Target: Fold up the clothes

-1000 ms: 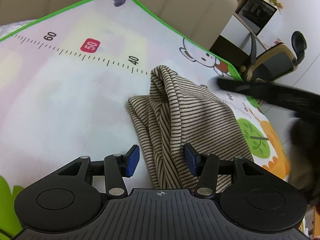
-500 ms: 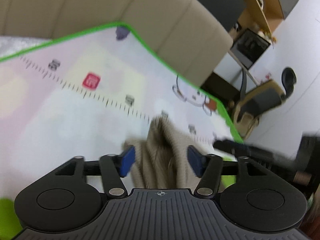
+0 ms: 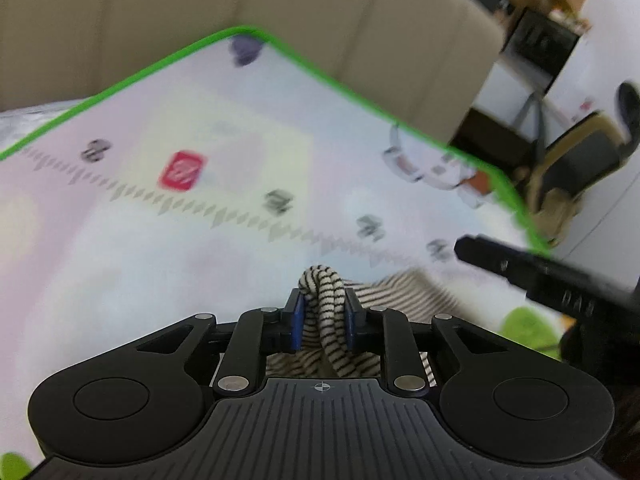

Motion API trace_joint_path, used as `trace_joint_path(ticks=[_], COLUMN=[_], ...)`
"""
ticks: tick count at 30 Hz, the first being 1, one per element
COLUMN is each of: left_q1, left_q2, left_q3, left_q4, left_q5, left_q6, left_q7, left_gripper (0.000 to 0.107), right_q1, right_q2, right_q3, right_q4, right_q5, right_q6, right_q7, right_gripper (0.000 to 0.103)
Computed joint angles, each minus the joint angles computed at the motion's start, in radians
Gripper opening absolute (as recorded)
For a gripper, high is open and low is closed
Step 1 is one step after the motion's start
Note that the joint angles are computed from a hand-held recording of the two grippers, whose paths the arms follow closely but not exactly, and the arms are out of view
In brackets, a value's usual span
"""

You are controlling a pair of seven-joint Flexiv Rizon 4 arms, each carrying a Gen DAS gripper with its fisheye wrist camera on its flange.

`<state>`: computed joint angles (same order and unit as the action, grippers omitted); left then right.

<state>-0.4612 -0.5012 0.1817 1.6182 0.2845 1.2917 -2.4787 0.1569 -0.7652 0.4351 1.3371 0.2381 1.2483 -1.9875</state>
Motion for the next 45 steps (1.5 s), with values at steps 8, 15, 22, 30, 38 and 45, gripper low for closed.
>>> trace_joint_path(ticks=[8, 15, 22, 30, 38, 45], left_q1=[-0.051, 0.029, 0.118, -0.011, 0.063, 0.07], left_q2=[0.012, 0.123, 0.118, 0.19, 0.198, 0.199], left_q3=[0.048, -0.08, -0.266, -0.001, 0.04, 0.027], left_q4=[-0.046, 0.129, 0.259, 0.308, 0.394, 0.417], left_q5=[0.09, -0.008, -0.278, -0.076, -0.001, -0.066], left_q6=[-0.098, 0.033, 0.083, 0.076, 0.224, 0.246], left_q7=[-0.032, -0.156, 0.104, -0.019, -0.207, -0.138], left_gripper=[0.033, 0.071, 0.064, 0.055, 0.063, 0.066], right_q1=[-0.2, -0.267, -0.186, 0.089, 0.142, 0.098], right_q2=[0.048, 0.106, 0.173, 0.144, 0.104, 0.164], right_q3=[0.16, 0.144, 0.086, -0.007, 0.011, 0.083], right_q4=[-0.003, 0.063, 0.16, 0.105, 0.068, 0.153], right_q5=[0.191, 0.371, 0.449, 0.364, 0.214, 0.202], right_q6=[-0.162, -0.323, -0.306, -0.14, -0.106, 0.137], right_q7=[-0.077, -0.07, -0.137, -0.111, -0.038, -0.147], right_gripper=[0.062, 0.084, 0.082, 0.073, 0.076, 0.064])
